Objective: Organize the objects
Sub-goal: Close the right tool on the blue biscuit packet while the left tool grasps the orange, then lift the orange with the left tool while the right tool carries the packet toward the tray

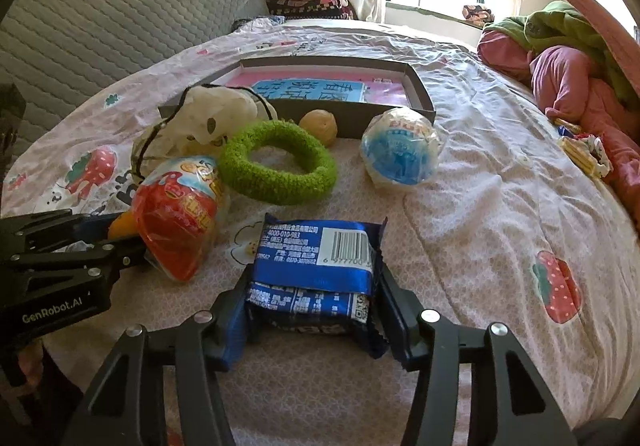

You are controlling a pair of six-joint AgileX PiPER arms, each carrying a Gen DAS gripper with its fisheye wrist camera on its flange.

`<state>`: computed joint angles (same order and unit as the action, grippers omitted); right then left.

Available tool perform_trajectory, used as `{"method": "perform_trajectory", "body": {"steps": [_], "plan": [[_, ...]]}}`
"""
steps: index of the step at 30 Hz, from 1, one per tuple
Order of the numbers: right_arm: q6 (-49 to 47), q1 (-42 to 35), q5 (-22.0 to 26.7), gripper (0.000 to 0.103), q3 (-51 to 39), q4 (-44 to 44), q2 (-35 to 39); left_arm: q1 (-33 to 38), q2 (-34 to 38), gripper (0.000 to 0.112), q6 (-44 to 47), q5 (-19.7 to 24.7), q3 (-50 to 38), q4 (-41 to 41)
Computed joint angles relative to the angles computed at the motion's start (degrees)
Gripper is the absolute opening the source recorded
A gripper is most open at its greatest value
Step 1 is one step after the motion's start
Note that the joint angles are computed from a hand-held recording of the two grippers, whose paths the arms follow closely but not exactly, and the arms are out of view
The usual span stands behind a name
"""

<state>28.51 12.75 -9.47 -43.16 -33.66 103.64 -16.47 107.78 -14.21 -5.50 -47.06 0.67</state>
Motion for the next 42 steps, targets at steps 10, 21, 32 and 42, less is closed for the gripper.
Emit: {"method": "perform_trajectory", "body": {"steps": [10, 21, 32, 42], "plan": [[1.38, -2.36, -4.84, 0.056, 2.97, -1.7, -3.36, 0.47, -1.6, 0.041, -2.05, -1.62, 1.44, 1.5], [-2.7, -2.01, -7.08, 0.056, 4.25, 1.08, -5.31, 0.82, -6.51, 0.041, 7.0, -3.67, 4.72, -7.98], [1.1, -2.09, -7.39, 0.056, 2.57, -3.78, -5.67, 0.85, -8.53, 0.041, 14.01, -3.2, 4.16, -14.28], [8.28, -2.91, -5.18, 0.056, -3.13, -11.2, -4.33, 1.7, -8.89, 0.041, 27.19, -1.64, 1.03, -28.16]]}}
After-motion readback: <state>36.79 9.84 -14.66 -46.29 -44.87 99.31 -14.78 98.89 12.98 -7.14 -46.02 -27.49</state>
